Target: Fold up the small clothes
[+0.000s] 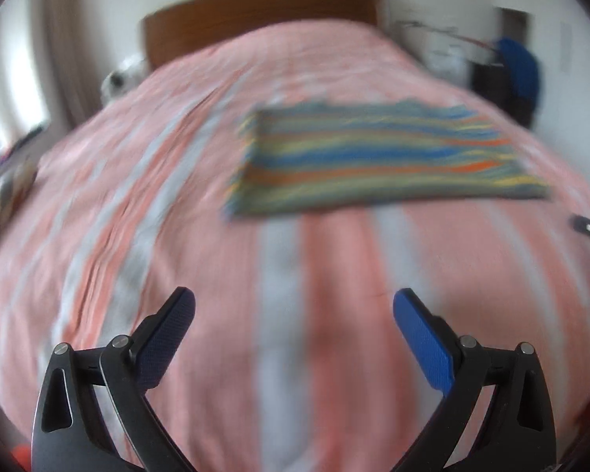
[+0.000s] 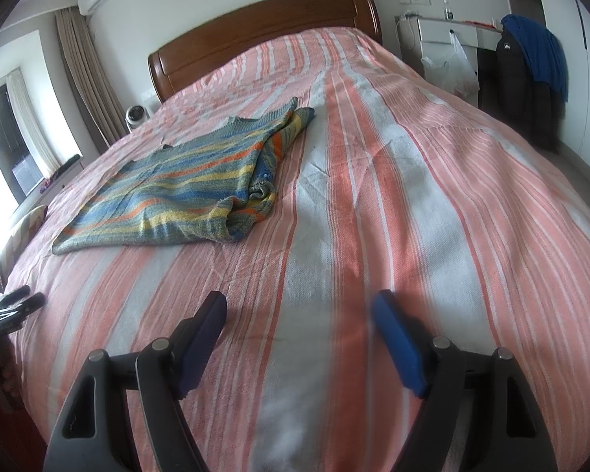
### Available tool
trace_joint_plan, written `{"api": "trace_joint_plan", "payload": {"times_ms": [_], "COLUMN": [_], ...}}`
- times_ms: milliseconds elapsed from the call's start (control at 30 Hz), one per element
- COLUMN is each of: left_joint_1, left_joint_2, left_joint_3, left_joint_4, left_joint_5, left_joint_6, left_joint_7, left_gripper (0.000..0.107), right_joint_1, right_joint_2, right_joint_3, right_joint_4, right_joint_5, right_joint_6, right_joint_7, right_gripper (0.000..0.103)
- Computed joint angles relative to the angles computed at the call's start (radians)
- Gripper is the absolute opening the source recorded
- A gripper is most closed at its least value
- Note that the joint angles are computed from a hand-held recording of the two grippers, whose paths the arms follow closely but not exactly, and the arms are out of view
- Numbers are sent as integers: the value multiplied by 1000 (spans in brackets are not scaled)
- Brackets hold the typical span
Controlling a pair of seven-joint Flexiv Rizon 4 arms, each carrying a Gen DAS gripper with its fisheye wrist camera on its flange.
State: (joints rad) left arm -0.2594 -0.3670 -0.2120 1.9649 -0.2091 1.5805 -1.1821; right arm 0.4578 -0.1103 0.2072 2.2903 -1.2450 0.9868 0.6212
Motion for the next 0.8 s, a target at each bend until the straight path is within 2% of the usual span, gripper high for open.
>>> {"api": "trace_joint_plan", "payload": {"times_ms": [67,100,167,233,267,367,400,433,467,500,533,567,633,667,700,733,767,800], "left_joint_1": [79,91,61,-25,-70,-279,-338,-369,-378,-364,-363,-353,-295,-273,-257,-255,-238,-214], "left_joint_2": [13,4,-35,-108,-160,-309,-371,-408,-445,-473,-482,-487,-475,-464,-451,-445,-434,-420], "left_joint_3": [-158,-215,-239,-210,-188,-13,38,78,85,60,60,51,-29,-54,-69,-72,-86,-106], "left_joint_4": [9,-18,-96,-206,-286,-531,-612,-694,-764,-806,-830,-839,-794,-768,-741,-732,-712,-690], "left_joint_5": [-39,-53,-38,-22,34,61,39,82,112,108,102,88,19,-3,-18,-30,-51,-82], "left_joint_6": [11,-31,-120,-190,-231,-343,-357,-413,-457,-481,-500,-509,-483,-466,-445,-434,-427,-416], "left_joint_7": [118,178,224,248,221,200,205,157,125,116,99,83,115,137,155,155,162,166], "left_gripper": [101,101,101,101,101,98,94,91,74,35,15,6,5,4,4,4,4,4], "right_joint_1": [-7,-19,-41,-72,-90,-152,-177,-196,-213,-226,-245,-274,-379,-411,-419,-428,-442,-433], "right_joint_2": [26,45,73,102,109,106,83,61,30,-9,-58,-101,-221,-267,-313,-366,-419,-468], "right_joint_3": [4,1,0,-7,-13,-46,-64,-77,-90,-94,-70,-29,107,144,148,160,183,192], "right_joint_4": [11,24,39,51,54,43,31,21,6,-14,-45,-78,-191,-240,-286,-341,-394,-457], "right_joint_5": [25,16,24,49,61,78,108,124,155,227,364,482,701,746,763,791,823,871], "right_joint_6": [23,56,92,133,159,260,326,374,427,477,511,527,532,521,521,515,511,499], "right_joint_7": [9,29,16,-36,-65,-158,-217,-251,-295,-368,-491,-596,-803,-852,-869,-889,-904,-931], "right_gripper": [77,77,77,77,77,76,76,76,74,72,70,69,65,65,65,60,34,15]}}
